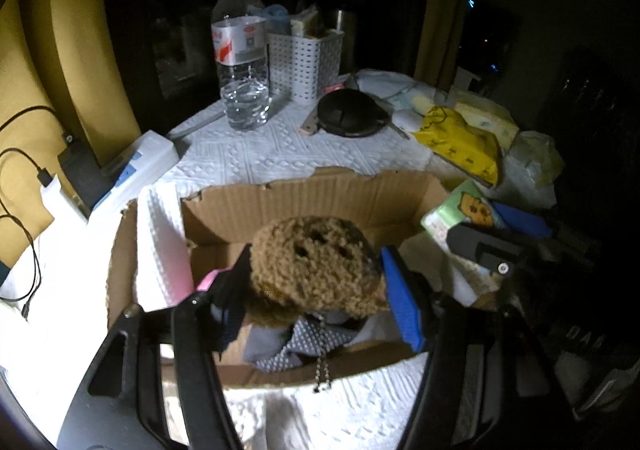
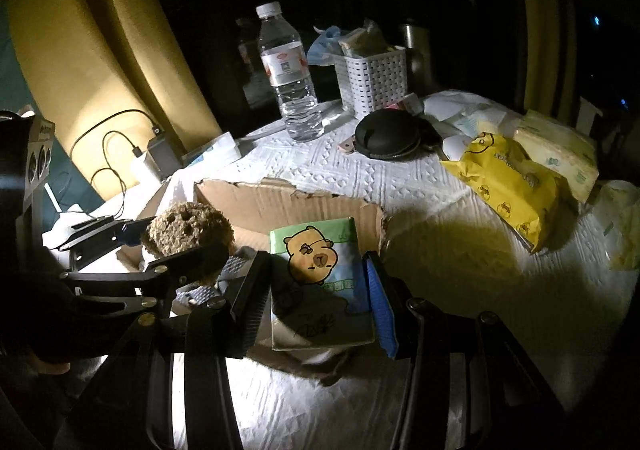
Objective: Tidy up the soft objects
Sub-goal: 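Lower the brown plush into the box with the left gripper while the right drops the tissue pack in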
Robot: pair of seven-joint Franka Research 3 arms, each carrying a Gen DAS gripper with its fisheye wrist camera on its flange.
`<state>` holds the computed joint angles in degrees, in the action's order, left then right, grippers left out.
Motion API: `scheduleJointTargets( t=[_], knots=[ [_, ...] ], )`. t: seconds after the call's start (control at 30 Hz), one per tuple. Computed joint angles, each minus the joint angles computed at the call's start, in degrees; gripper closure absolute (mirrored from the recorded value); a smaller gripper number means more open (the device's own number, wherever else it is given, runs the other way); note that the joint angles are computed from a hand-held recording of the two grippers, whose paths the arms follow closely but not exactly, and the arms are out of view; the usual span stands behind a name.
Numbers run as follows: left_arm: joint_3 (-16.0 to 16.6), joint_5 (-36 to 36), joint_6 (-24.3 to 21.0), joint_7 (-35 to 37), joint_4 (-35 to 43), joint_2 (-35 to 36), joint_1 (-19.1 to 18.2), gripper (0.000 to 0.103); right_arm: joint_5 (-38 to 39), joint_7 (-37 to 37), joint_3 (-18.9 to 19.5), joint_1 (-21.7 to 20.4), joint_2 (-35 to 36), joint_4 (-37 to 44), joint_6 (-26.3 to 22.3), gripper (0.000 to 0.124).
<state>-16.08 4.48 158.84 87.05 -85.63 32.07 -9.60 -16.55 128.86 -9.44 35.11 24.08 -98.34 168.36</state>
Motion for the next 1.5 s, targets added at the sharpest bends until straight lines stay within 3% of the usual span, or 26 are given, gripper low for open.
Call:
scheduleJointTargets(
  t=[0.33, 0.77, 1.1, 1.23, 1.37, 1.5],
  knots=[
    [1.3, 1.8, -2.8, -1.1, 5.7, 4.3, -1.7, 0.039, 3.8, -1.3, 0.2, -1.4, 2.8, 2.5, 1.5, 0.075],
    [2.6, 3.1, -6.0, -3.2, 9.4, 6.7, -3.0, 0.036, 7.3, -1.8, -1.8, 0.2, 5.5, 6.1, 1.9, 0.075],
    [1.6, 2.3, -4.7, -2.6, 5.5, 3.9, -1.7, 0.033, 4.0, 1.2, -4.2, 2.9, 3.3, 3.3, 1.3, 0.075],
    [1.4, 1.8, -3.2, -3.0, 2.8, 1.9, -1.2, 0.027, 1.3, 3.7, -5.4, 4.1, 1.9, 1.9, 1.0, 0.075],
    [0.7, 0.8, -1.4, -2.8, -0.1, -0.1, -0.1, 0.016, -2.1, 6.5, -5.9, 4.8, 0.4, 0.5, 0.8, 0.075],
    [0.1, 0.1, 0.3, -2.3, -2.9, -2.3, 0.7, 0.014, -6.3, 10.1, -6.3, 5.6, -1.2, -0.6, 0.2, 0.075]
  ],
)
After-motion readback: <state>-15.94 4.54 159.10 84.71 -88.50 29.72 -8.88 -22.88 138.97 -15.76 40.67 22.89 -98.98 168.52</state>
